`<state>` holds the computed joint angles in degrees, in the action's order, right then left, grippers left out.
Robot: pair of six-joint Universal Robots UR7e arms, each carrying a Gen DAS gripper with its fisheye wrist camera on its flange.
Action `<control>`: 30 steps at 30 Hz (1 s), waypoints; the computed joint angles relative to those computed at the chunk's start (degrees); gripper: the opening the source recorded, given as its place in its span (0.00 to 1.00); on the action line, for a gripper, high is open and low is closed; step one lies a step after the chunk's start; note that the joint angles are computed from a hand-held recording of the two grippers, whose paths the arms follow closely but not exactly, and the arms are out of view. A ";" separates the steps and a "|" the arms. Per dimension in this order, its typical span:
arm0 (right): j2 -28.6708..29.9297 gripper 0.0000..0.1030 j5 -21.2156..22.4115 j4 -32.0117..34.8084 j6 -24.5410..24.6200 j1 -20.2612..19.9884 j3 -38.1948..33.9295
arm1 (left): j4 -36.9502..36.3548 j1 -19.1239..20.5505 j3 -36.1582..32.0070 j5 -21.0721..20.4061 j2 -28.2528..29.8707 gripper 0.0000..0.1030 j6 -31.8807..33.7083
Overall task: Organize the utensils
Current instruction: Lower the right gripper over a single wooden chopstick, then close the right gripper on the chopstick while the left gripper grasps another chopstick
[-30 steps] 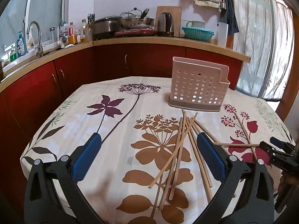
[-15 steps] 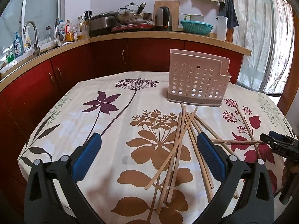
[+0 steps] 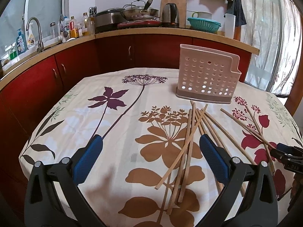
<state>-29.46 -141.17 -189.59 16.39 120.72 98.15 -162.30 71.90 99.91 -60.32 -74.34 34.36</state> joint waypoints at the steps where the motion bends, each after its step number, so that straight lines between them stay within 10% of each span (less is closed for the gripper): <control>1: 0.18 0.50 0.13 -1.56 -0.54 -0.12 0.30 | -0.15 0.06 0.01 0.15 0.07 0.97 0.10; 11: 4.26 0.17 -1.30 -15.34 -9.72 0.60 -0.02 | -1.10 2.12 -0.42 0.12 1.04 0.97 1.07; 30: 8.06 0.07 -3.46 -19.95 -17.33 1.67 -3.96 | 0.79 5.22 0.50 -5.27 1.53 0.74 6.51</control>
<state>-21.41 -144.63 -209.54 -0.95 122.39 94.19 -161.52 77.12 100.42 -65.59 -72.82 40.86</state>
